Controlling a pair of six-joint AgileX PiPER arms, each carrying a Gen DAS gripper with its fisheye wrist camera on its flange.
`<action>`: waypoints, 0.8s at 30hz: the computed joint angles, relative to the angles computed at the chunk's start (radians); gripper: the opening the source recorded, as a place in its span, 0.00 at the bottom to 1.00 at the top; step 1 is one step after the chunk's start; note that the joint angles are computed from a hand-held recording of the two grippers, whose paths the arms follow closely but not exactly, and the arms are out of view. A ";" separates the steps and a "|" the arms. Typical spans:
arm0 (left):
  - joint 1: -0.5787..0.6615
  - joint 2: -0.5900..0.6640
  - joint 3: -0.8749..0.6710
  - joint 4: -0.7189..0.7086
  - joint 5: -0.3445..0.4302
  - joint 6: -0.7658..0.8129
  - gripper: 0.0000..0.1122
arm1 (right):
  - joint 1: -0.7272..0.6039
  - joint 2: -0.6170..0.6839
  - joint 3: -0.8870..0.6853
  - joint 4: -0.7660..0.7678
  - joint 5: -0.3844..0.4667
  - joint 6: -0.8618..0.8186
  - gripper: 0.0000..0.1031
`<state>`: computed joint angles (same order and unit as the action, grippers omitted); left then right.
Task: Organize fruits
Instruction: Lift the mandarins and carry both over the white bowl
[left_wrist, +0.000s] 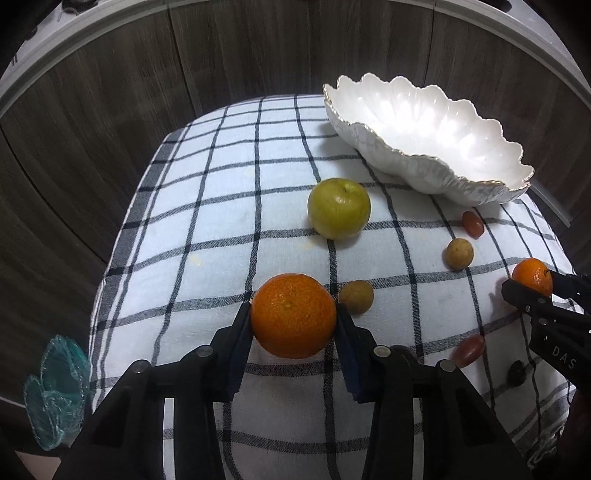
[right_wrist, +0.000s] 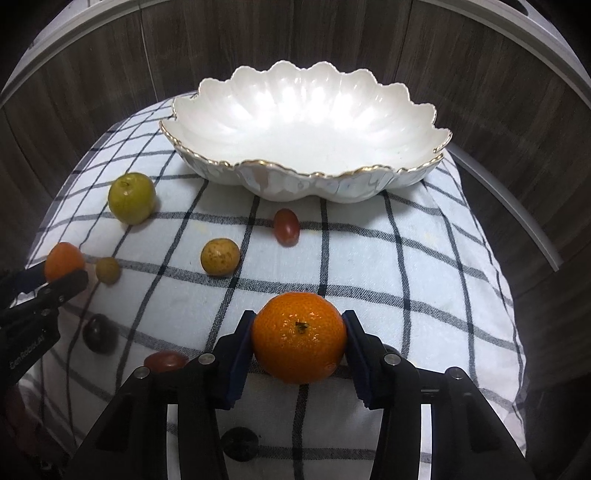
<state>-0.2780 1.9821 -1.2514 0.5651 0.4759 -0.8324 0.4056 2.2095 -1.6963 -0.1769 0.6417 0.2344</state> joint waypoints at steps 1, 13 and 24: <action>-0.003 -0.006 0.002 0.003 0.004 -0.001 0.38 | 0.000 -0.003 -0.002 0.001 0.002 0.001 0.46; -0.034 -0.045 -0.038 0.010 0.058 0.008 0.38 | -0.010 -0.069 0.037 0.034 -0.030 -0.024 0.46; -0.038 -0.013 -0.188 -0.079 0.118 0.127 0.38 | -0.038 -0.081 -0.022 0.069 -0.027 -0.052 0.46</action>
<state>-0.3164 1.9690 -1.4398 0.4857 0.5934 -0.7057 0.3673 2.1282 -1.7180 -0.1083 0.6143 0.1822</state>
